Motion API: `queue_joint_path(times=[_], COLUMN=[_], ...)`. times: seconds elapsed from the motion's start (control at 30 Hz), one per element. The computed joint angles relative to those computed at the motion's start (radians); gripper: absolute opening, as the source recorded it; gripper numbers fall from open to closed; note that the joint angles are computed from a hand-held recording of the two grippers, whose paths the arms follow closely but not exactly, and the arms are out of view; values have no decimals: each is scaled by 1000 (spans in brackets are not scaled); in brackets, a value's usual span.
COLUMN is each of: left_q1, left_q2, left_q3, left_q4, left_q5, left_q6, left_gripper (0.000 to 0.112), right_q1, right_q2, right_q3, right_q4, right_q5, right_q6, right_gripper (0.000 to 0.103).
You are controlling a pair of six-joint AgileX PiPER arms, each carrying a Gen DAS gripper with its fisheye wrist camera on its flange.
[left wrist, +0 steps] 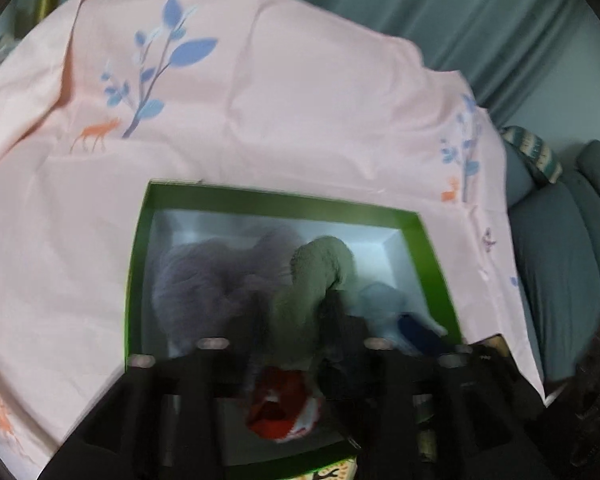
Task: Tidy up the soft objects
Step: 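Carry the green sock into the green box and open the right gripper, then withdraw the right gripper and move it to the blue Tempo tissue pack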
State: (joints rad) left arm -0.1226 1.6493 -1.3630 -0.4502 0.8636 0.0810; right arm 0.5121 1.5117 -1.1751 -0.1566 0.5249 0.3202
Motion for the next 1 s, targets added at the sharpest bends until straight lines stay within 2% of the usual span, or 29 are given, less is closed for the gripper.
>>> queue_joint_path(times=[0.03, 0.07, 0.1, 0.23, 0.33, 0.53, 0.57, 0.77, 1.0], left_q1=[-1, -1, -1, -2, -41, -173, -213, -366, -528], left_q2=[-7, -23, -52, -121, -200, -386, -425, -575, -679], left_q3=[5, 20, 45, 75, 117, 255, 284, 374, 411], left_q4=[10, 23, 33, 55, 159, 412, 482, 679, 811], left_q5=[-3, -21, -44, -32, -43, -78, -78, -44, 48], left_q6=[-9, -16, -18, -10, -64, -248, -314, -537, -726], left_gripper=[88, 97, 97, 97, 97, 97, 97, 98, 98], right_q1=[1, 1, 7, 17, 29, 119, 133, 223, 376], right_q2=[-11, -19, -41, -131, -179, -300, -316, -429, -558], right_q3=[9, 13, 26, 88, 113, 181, 187, 243, 284], right_q4=[-4, -11, -43, -100, -114, -280, -298, -372, -448], right_q5=[-8, -9, -3, 28, 72, 205, 227, 330, 464], right_q6=[3, 8, 37, 103, 132, 307, 335, 443, 582], right_gripper=[66, 68, 69, 79, 86, 101, 102, 102, 102])
